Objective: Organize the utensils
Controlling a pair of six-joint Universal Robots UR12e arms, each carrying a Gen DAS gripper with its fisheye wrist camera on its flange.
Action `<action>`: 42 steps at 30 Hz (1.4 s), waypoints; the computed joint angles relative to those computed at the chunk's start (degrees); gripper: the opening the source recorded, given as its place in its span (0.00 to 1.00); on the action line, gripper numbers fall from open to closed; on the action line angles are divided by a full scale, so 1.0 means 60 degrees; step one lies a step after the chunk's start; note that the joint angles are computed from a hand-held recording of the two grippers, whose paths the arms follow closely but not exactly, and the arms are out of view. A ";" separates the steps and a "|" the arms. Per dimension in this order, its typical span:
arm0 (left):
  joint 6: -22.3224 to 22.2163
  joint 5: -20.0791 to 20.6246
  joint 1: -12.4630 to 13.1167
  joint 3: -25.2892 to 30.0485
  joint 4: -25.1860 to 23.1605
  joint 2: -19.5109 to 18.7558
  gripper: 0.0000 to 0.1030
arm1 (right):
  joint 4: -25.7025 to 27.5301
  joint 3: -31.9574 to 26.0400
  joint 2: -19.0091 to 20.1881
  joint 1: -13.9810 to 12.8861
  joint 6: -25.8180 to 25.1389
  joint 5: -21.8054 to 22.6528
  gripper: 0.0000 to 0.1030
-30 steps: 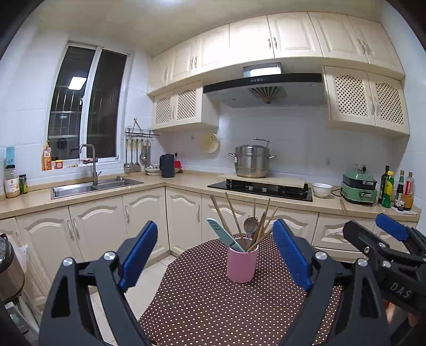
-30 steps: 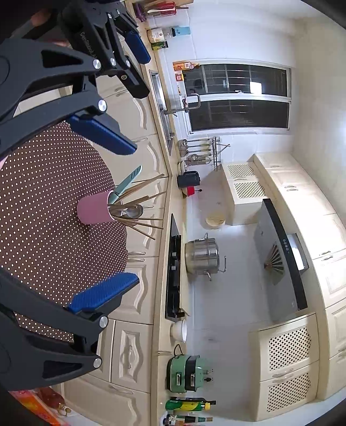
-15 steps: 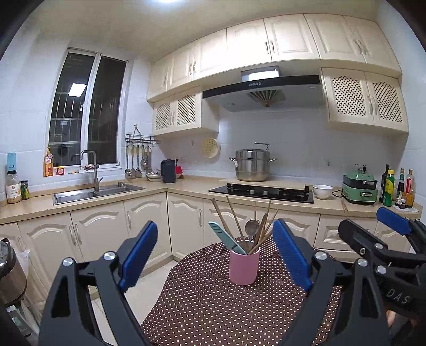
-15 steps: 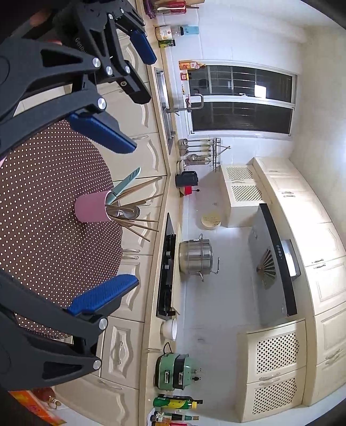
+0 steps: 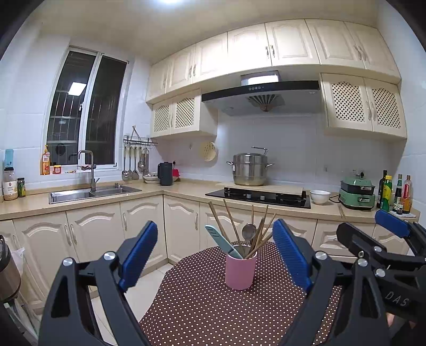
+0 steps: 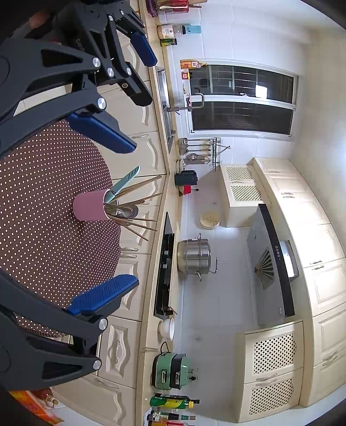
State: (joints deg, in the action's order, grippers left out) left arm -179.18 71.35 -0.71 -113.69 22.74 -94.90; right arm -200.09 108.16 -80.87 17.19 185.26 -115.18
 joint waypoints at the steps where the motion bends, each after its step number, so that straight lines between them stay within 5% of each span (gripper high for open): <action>1: -0.0007 0.0010 -0.0003 0.0003 0.0023 -0.0008 0.84 | -0.0022 -0.0002 0.0002 -0.0004 -0.0016 0.0003 0.88; 42: 0.0148 0.0104 -0.0104 0.0135 -0.0190 -0.0132 0.84 | 0.0182 -0.0037 0.0021 -0.0092 0.0239 0.0134 0.88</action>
State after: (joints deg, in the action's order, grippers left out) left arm -178.30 71.98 -1.33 -112.88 21.61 -95.69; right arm -199.00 107.94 -80.75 16.64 186.70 -114.38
